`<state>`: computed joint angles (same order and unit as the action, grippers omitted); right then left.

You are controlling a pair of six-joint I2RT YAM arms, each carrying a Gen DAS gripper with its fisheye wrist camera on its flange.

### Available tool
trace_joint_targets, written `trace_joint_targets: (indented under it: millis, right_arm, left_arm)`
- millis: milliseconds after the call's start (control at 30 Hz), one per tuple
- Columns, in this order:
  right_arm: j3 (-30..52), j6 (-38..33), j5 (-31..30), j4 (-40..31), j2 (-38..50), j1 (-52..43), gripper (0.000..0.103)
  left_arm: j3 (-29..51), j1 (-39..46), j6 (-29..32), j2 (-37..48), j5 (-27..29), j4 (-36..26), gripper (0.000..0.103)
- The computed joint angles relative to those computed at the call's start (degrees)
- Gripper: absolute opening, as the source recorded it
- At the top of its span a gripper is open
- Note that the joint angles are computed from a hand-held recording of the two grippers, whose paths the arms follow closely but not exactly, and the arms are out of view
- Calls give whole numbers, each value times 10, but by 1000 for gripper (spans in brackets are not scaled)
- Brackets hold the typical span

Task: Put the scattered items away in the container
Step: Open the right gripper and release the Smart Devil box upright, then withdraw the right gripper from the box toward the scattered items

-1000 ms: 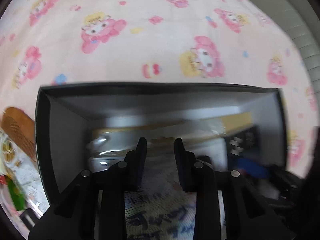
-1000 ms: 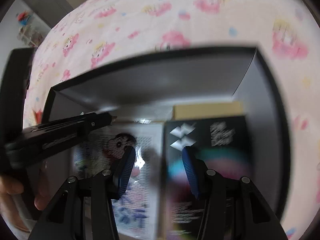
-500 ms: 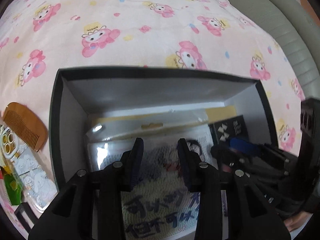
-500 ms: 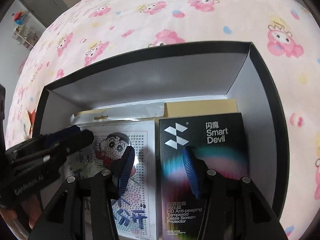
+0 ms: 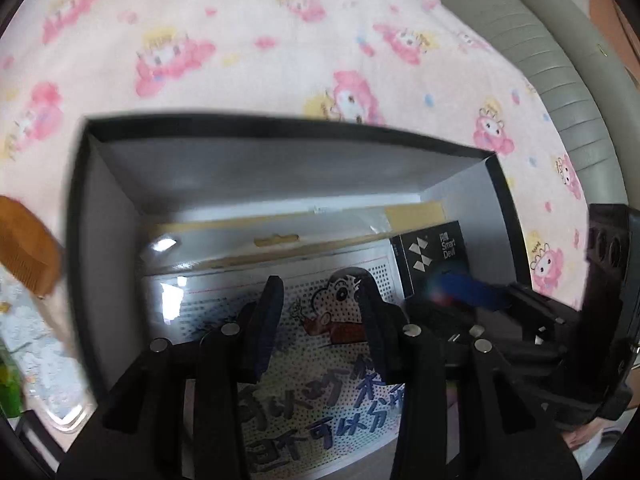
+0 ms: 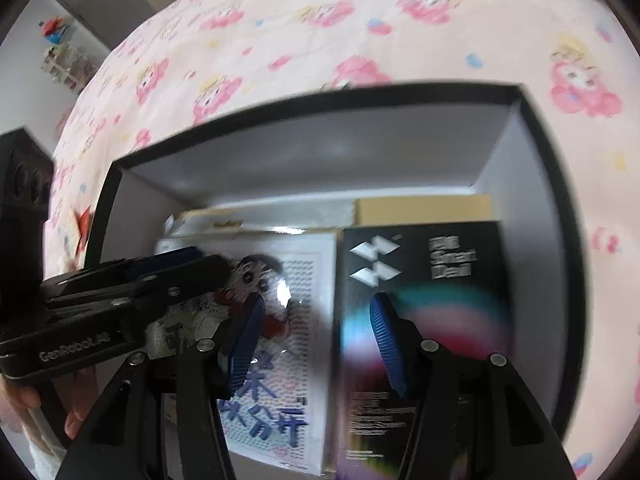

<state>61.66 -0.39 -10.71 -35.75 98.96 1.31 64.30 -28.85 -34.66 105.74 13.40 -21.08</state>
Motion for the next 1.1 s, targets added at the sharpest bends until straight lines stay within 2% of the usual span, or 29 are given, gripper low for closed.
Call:
trace_joint_targets:
  millis: [100, 167, 333, 533, 600, 700, 867, 1000, 1100]
  right_arm:
    - [-34, 0, 55, 23, -81, 15, 51]
    - [-58, -2, 68, 32, -134, 22, 51]
    - [-146, 21, 129, 24, -316, 80, 51]
    - [-170, 77, 144, -77, -489, 145, 50]
    - [-165, 115, 179, -103, -524, 200, 50]
    - [-156, 166, 234, -137, -564, 283, 50]
    - [-141, 267, 302, -187, -582, 439, 50]
    - [-133, 322, 340, -185, -536, 550, 50]
    - [-119, 341, 353, -157, -485, 611, 48]
  left_arm:
    - [-37, -22, -3, -67, -41, 10, 44]
    - [-55, -43, -6, -116, -76, 9, 45]
    - [-115, -115, -26, -258, -158, -3, 48]
    - [-131, -233, -97, -379, -289, -112, 47]
    - [-123, -282, -122, -412, -332, -163, 48]
    - [-108, -354, -174, -444, -393, -238, 50]
    - [-109, -446, -287, -494, -448, -352, 50]
    - [-126, -507, -378, -537, -475, -445, 50]
    - [-139, -567, -482, -583, -501, -529, 50]
